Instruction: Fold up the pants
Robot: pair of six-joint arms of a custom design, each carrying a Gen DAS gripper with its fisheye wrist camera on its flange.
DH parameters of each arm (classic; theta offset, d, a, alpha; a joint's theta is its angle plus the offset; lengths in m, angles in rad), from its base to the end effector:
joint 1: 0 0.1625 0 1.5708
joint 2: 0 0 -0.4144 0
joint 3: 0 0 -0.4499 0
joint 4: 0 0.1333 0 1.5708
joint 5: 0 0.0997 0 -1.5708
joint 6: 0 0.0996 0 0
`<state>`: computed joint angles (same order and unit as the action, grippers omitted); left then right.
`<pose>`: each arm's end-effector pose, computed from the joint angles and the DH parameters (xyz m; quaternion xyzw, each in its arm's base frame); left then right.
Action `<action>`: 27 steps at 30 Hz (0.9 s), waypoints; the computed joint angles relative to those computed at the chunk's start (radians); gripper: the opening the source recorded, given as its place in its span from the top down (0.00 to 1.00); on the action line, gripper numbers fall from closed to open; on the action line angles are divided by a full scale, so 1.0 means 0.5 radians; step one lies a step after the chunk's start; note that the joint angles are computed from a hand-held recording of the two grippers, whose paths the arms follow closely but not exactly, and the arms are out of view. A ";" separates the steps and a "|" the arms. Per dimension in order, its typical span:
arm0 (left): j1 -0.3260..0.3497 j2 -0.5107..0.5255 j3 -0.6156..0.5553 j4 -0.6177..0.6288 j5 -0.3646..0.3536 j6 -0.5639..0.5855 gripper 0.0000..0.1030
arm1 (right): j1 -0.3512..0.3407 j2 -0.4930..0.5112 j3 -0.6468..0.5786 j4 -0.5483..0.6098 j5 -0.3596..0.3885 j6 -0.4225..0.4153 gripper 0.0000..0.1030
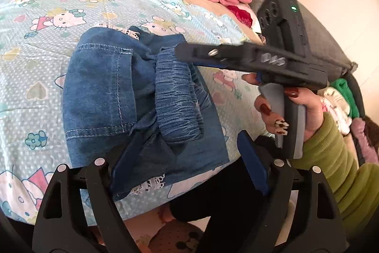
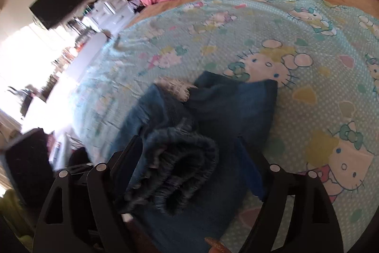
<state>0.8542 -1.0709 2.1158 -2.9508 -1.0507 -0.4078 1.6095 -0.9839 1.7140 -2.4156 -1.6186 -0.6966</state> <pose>-0.2215 -0.5326 0.0882 0.1042 0.9481 -0.2715 0.1286 0.1546 -0.6697 0.1201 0.3575 -0.9319 0.0465 0.0411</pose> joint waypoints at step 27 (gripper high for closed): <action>-0.201 -0.299 0.255 0.123 0.372 -0.157 0.09 | -0.084 -0.426 0.490 -0.593 0.102 -0.235 0.17</action>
